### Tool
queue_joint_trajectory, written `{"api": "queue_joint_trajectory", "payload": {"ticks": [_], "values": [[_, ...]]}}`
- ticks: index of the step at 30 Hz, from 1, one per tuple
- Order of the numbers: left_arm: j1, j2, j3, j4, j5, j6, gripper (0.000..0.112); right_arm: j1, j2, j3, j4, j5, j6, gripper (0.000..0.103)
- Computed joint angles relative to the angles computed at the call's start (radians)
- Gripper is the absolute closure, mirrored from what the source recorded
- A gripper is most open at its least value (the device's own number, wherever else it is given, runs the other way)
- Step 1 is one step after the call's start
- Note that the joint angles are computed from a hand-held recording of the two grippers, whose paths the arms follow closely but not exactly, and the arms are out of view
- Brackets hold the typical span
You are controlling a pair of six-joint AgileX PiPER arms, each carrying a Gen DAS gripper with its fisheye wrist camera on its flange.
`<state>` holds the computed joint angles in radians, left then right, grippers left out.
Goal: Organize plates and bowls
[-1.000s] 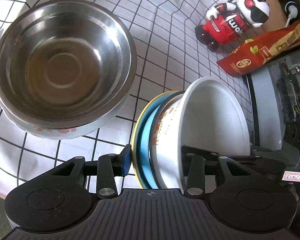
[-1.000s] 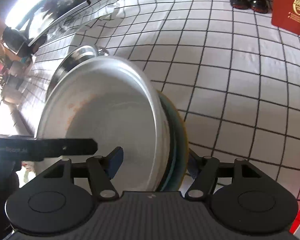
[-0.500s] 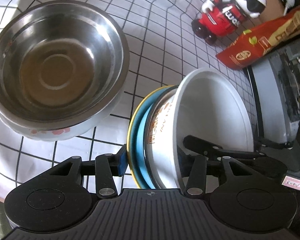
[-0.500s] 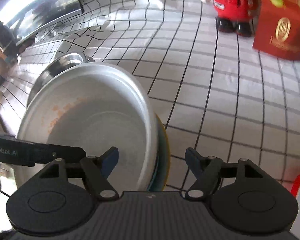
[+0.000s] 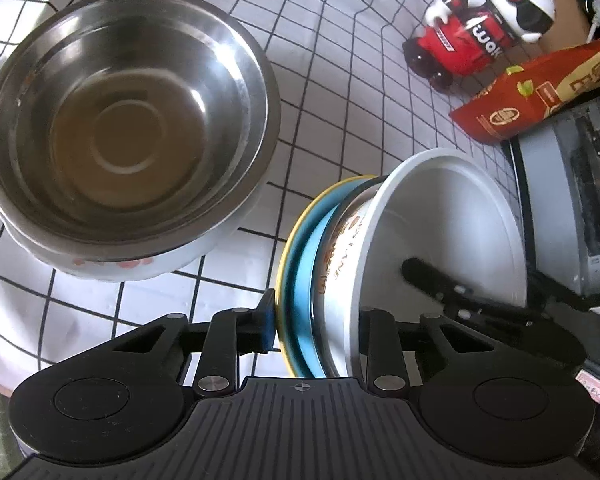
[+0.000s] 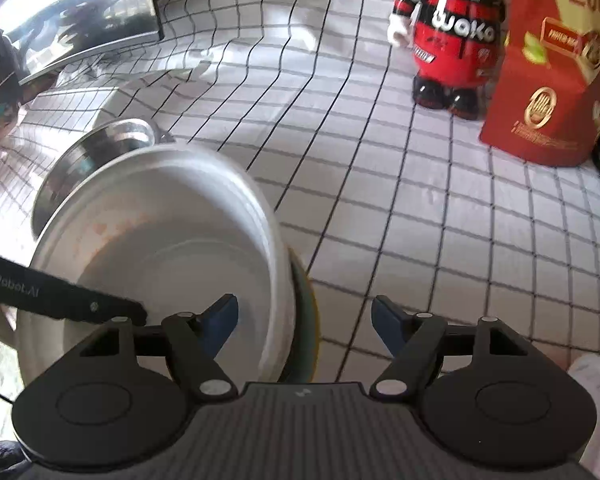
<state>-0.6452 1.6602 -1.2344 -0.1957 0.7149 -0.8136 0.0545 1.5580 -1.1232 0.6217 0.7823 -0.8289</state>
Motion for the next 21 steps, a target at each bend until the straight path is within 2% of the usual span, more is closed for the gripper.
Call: {"api": "queue_joint_trajectory", "payload": {"ticks": [3,5,6,10,15,18,21], "values": [[0.015,0.014,-0.023,-0.035,0.030,0.037,0.083,0.016,-0.029,0.032,-0.014,-0.083,0.000,0.026],[0.015,0.022,-0.033,-0.035,0.038,0.045,0.083,0.009,-0.034,0.035,0.007,-0.086,-0.009,0.026],[0.010,0.023,-0.036,-0.024,0.038,0.044,0.083,-0.005,-0.028,0.025,0.033,-0.058,-0.026,0.026],[0.002,0.034,-0.055,0.000,0.049,0.055,0.083,-0.085,0.085,-0.105,0.105,0.188,0.001,0.026],[0.004,0.051,-0.076,0.001,0.059,0.075,0.081,-0.118,0.160,-0.158,0.125,0.310,0.094,0.027],[0.010,0.053,-0.072,-0.015,0.045,0.097,0.078,-0.140,0.207,-0.188,0.145,0.404,0.120,0.037],[0.021,0.050,-0.060,-0.045,0.021,0.133,0.076,-0.140,0.219,-0.184,0.162,0.437,0.122,0.039]]}}
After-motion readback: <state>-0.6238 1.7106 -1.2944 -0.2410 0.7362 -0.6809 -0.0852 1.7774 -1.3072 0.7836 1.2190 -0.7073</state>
